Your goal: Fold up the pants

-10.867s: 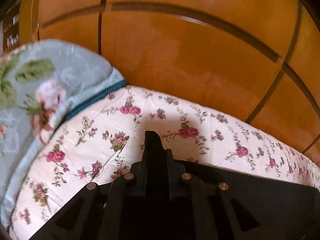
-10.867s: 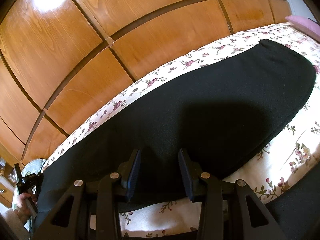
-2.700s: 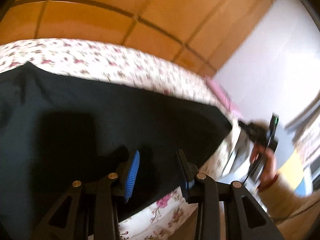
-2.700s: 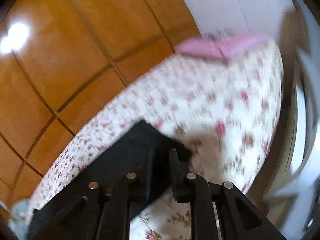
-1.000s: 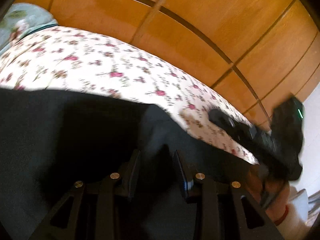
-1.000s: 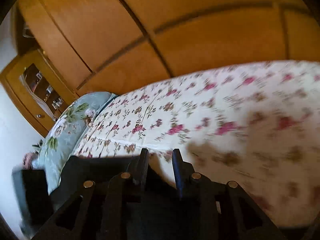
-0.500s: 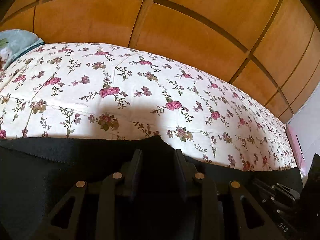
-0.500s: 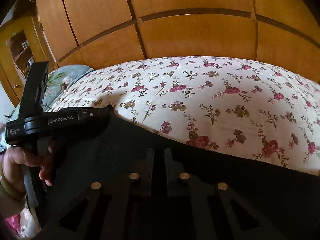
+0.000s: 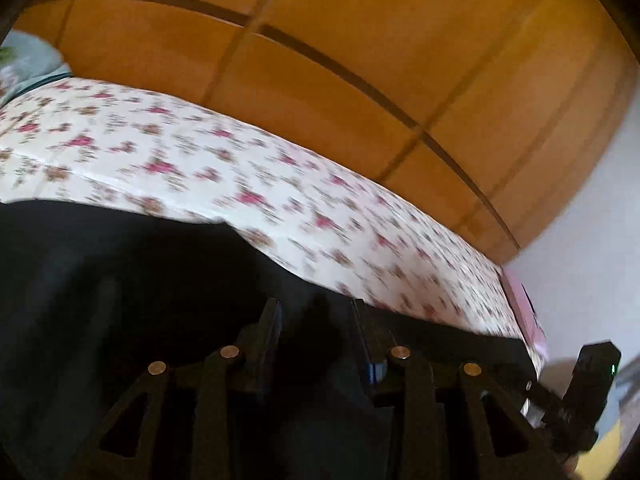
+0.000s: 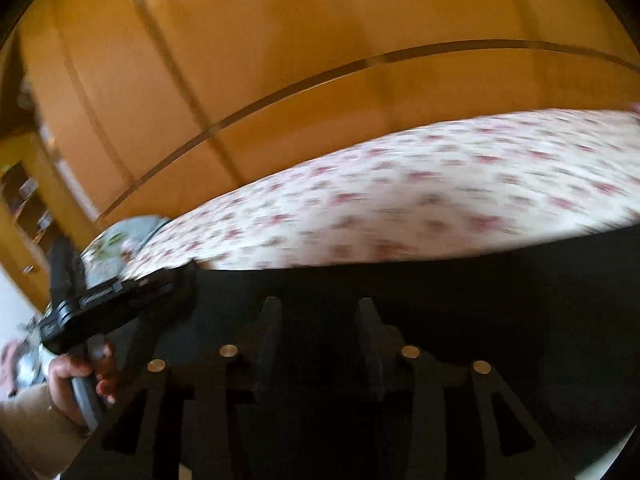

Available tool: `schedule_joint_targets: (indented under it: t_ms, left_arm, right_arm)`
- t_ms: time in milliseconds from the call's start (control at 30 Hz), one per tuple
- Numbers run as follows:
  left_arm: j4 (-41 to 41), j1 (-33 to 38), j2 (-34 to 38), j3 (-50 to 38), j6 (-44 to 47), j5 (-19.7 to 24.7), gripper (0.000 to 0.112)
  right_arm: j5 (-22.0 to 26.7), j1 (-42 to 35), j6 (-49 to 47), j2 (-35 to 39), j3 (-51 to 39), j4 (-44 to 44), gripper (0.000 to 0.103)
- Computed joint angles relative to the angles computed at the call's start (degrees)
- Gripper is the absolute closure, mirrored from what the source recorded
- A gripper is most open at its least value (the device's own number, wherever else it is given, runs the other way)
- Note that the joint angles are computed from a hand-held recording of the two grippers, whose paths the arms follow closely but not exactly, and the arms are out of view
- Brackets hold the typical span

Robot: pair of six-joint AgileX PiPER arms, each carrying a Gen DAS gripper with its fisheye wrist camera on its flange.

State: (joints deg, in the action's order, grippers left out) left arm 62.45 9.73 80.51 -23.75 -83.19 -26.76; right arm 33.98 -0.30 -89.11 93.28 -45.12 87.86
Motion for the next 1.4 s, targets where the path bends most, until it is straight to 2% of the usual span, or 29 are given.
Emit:
schedule_joint_targets:
  t_ms: [67,167,233,367,467,533,600,867,933,967,1000,1067,1267,1333,1400]
  left_arm:
    - [-7.9,-6.1,0.9,0.1,6.5,3.7,0.077]
    - [-11.8,-10.0,3.5,-0.8,9.2,7.4,0.077]
    - [-16.6,-9.8,3.5,0.6,14.6,5.5,0.077]
    - [-16.2,-8.3,4.3,1.3,15.2,2.9,0.077]
    - [-17.4,-7.5,4.8,2.0,16.9,1.3,0.077]
    - [-18.6,-7.9,4.6,2.3,18.1,1.5,0.077]
    - [-20.1,-8.5,4.6,2.3,19.3,1.9,0.077]
    - [-18.9,-7.8,4.9,2.3,18.5,1.1,0.077]
    - [-19.1,-7.9,4.8,2.4,18.6,1.2,0.077]
    - [-19.2,-8.0,4.7,2.5,18.7,1.2,0.077]
    - [-19.1,-7.9,4.8,2.5,18.5,1.1,0.077]
    - [-18.2,-7.5,4.9,2.6,17.8,0.4,0.077]
    - [-13.8,-4.8,5.6,2.8,13.9,-2.7,0.077]
    - [-11.4,-4.4,5.3,2.4,11.3,-2.3,0.077]
    - [-8.2,-4.9,3.9,1.7,7.1,0.1,0.077]
  right_arm:
    - [0.9,-7.3,1.0,-2.3,2.2,-1.7,0.063]
    - [1.9,-18.7,1.2,-3.6,4.4,-1.1,0.062]
    - [3.9,-27.3,5.1,-1.9,4.0,-2.8,0.057]
    - [10.1,-41.7,9.2,4.8,2.1,-2.4,0.052]
    - [9.8,-45.3,11.3,8.8,-0.7,-2.4,0.049]
    - [14.4,-47.9,10.2,12.4,-2.6,-1.3,0.049]
    - [17.7,-48.6,8.2,14.5,-4.2,-1.2,0.049]
    - [17.0,-47.3,8.1,16.3,-5.7,2.8,0.049]
    - [16.1,-44.8,7.8,18.2,-7.9,5.1,0.057]
    - [16.7,-44.4,8.1,18.8,-8.6,4.9,0.075]
    - [16.7,-43.9,9.0,19.3,-9.2,4.0,0.080]
    - [16.3,-43.4,10.6,19.4,-9.7,3.5,0.082]
    - [19.2,-44.9,16.4,15.8,-9.2,1.3,0.082]
    - [19.3,-44.6,18.9,14.4,-9.3,0.7,0.082]
    - [18.8,-44.2,20.4,12.0,-8.7,0.1,0.082]
